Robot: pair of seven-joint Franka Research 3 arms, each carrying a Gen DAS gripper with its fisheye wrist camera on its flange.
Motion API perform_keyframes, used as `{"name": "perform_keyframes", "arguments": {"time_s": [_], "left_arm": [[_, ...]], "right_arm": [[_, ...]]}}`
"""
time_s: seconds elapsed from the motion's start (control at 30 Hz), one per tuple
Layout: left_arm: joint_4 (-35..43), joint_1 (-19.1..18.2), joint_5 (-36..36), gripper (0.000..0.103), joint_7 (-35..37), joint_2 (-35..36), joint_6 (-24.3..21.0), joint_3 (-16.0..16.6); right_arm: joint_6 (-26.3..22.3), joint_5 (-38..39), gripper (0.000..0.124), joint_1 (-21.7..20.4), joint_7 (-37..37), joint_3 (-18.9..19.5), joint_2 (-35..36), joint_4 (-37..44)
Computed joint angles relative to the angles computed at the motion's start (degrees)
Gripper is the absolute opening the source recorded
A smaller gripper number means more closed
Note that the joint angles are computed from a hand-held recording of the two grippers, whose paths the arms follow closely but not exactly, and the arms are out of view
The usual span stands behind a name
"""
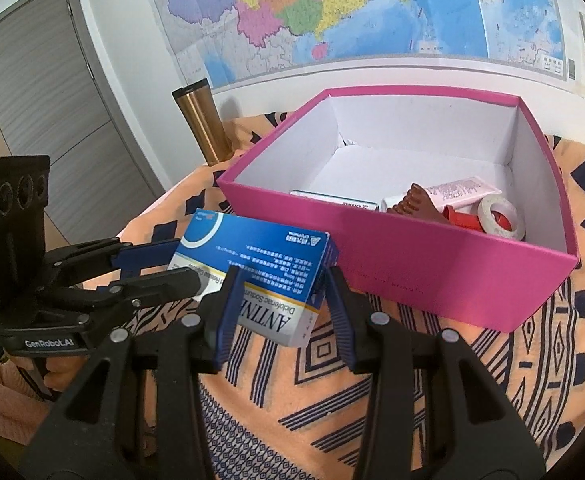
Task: Organize rigid objects
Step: 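Lift the medicine box with the right gripper and carry it to the magenta box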
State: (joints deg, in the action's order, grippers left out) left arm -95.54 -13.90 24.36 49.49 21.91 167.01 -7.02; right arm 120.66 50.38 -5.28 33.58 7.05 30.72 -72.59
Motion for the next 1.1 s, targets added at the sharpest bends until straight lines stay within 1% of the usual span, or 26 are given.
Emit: {"name": "perform_keyframes", "arguments": {"time_s": [0.47,1.1], "left_arm": [[2.2,-0.3,0.7,0.047,0.6,0.8,0.0,0.4],[6.4,-0.7,2.0,0.047,1.0,2.9,-1.1,1.4]], "right_arm": [[1.4,1.1,0.045,-0.3,-1.0,0.2,-0.5,-0.1],[2.1,1.5,0.045,-0.4,-1.4,0.8,0.9,3.1]]}}
